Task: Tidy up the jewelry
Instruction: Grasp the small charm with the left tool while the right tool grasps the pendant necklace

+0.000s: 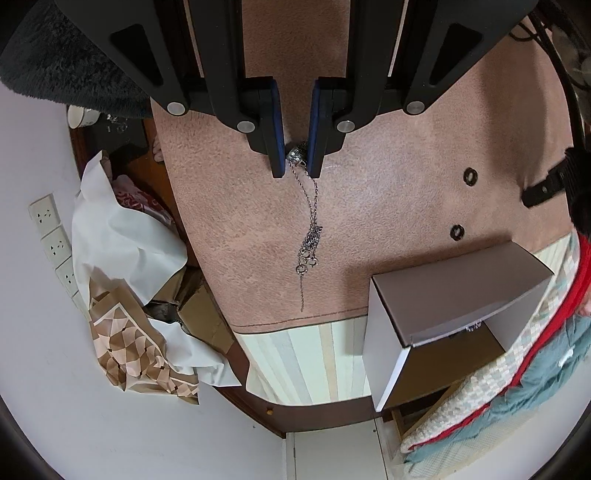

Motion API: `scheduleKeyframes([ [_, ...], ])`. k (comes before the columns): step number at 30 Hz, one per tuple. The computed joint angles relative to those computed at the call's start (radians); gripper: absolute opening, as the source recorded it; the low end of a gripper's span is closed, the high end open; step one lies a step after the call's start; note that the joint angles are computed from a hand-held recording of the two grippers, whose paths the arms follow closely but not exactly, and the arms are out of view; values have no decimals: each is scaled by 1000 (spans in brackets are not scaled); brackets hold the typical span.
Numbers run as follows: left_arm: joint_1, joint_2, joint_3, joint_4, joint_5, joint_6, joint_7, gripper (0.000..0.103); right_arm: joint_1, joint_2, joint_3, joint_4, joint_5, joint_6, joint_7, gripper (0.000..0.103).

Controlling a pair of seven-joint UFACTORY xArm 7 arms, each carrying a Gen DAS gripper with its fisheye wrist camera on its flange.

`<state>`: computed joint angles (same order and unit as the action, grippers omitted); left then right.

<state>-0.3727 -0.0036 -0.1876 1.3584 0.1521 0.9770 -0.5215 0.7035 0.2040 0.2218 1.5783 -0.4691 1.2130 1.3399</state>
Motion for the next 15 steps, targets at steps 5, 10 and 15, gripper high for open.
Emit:
scheduleKeyframes([
  [5,2,-50,0,-22,-51,2,37,6,5,-26,6,7,-24,-3,18,12],
  [10,29,-118,16,-31,-122,18,83,6,11,-51,14,53,-65,8,12,12],
  [15,71,-151,34,-7,-150,39,113,6,15,-56,22,115,-91,18,-1,12],
])
